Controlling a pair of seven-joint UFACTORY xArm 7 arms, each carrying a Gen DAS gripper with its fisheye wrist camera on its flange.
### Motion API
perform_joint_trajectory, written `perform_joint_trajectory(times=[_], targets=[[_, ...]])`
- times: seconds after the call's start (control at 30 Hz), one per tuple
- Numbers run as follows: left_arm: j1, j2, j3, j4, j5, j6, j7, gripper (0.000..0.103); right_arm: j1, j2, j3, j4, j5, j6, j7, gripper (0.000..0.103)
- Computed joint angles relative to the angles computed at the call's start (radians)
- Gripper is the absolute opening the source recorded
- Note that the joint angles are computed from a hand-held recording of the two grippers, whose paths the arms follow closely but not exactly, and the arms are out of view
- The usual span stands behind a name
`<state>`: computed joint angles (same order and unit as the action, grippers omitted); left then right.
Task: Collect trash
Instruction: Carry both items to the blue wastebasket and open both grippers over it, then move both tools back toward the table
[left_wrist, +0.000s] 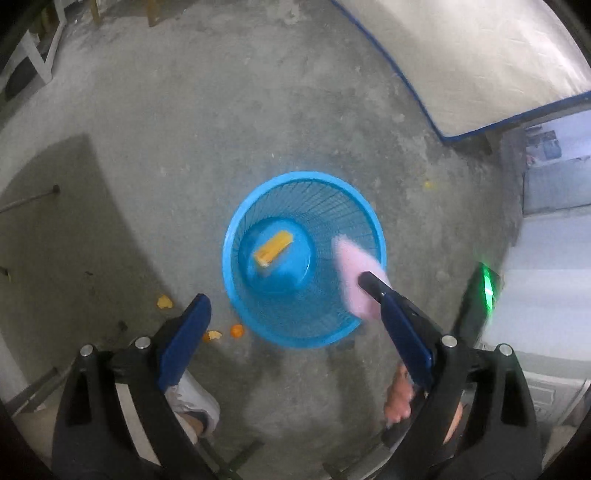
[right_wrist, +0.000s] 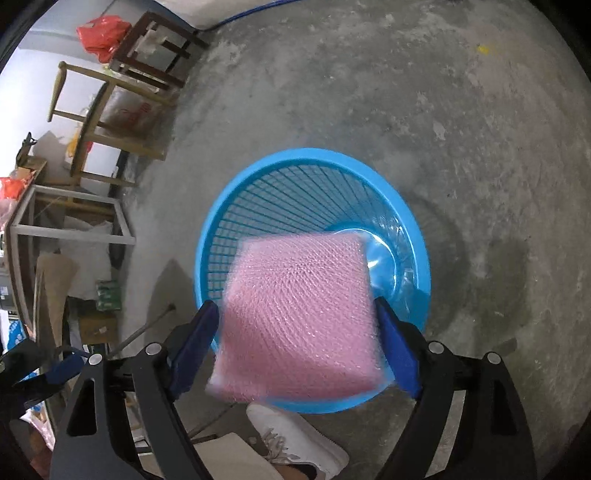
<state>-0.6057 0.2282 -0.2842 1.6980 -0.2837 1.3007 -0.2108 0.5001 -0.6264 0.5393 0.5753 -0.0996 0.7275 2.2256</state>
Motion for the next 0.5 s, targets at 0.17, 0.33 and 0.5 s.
perform_joint_trajectory(times=[0.17, 0.33, 0.5], targets=[[0.049, -0.094, 0.015, -0.037, -0.053, -0.027, 0.068, 0.089, 0.004, 0.003, 0.006, 0.017, -0.009, 0.043, -0.010, 0.086], [0.100, -0.216, 0.039, -0.064, -0.135, -0.026, 0.134, 0.089, 0.000, -0.017, 0.042, 0.066, -0.030, 0.121, 0.022, 0.086], [0.149, -0.389, 0.087, -0.150, -0.228, -0.035, 0.205, 0.089, -0.013, 0.006, 0.100, 0.213, -0.084, 0.288, 0.011, 0.086]])
